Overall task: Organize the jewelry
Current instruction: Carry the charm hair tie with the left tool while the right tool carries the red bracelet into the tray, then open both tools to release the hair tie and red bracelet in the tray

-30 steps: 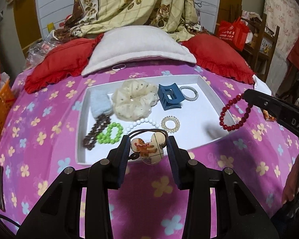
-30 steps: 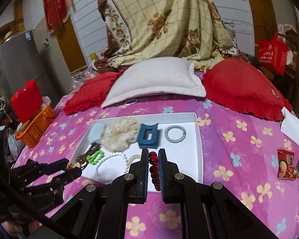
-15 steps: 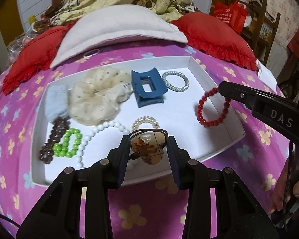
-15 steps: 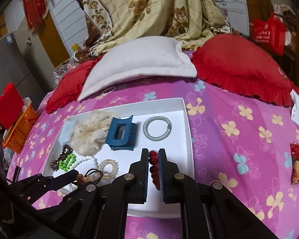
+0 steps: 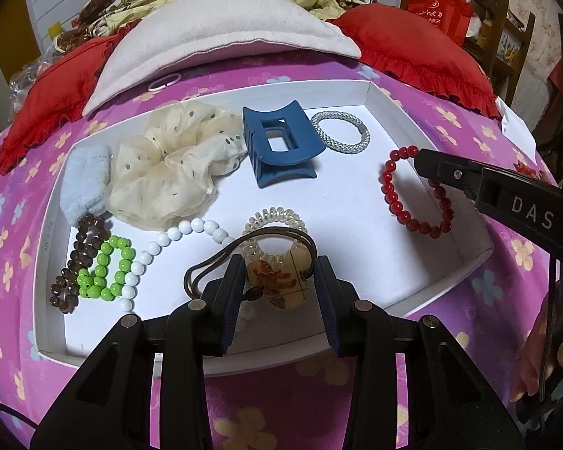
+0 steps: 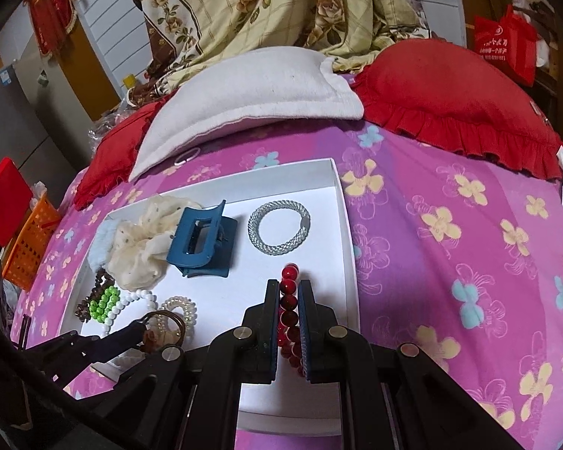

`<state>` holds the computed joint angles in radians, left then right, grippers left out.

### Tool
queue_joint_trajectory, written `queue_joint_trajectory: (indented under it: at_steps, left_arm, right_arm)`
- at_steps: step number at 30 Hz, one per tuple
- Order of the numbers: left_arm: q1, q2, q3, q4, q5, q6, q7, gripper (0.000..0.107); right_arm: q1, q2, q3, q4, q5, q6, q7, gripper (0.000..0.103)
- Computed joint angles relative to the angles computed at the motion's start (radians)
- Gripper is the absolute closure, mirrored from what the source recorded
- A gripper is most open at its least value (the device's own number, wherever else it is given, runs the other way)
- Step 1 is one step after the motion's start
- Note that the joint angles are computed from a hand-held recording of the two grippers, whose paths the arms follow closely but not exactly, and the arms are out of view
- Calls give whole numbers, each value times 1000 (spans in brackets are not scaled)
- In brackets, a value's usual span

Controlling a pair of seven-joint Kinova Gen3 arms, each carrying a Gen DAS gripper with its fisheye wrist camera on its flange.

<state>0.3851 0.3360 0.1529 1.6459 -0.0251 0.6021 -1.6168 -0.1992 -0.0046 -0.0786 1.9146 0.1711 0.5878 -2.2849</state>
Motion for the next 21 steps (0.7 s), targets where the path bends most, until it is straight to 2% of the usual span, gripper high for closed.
queue_joint_trajectory:
  at_steps: [10,19,21]
  left_arm:
    - [9,-1,0,20,-17,-46,-4,70]
    - [19,0,-3,20,-22,-47,-5,68]
    - [15,-4,2,21,-18,-41,-13,68]
  right_arm:
    - [-1,24,8,2,-10,-15,14,94]
    - [-10,26,8,6,11,-18,-6,94]
    - [-14,20,5,4,25,-11,-26,89]
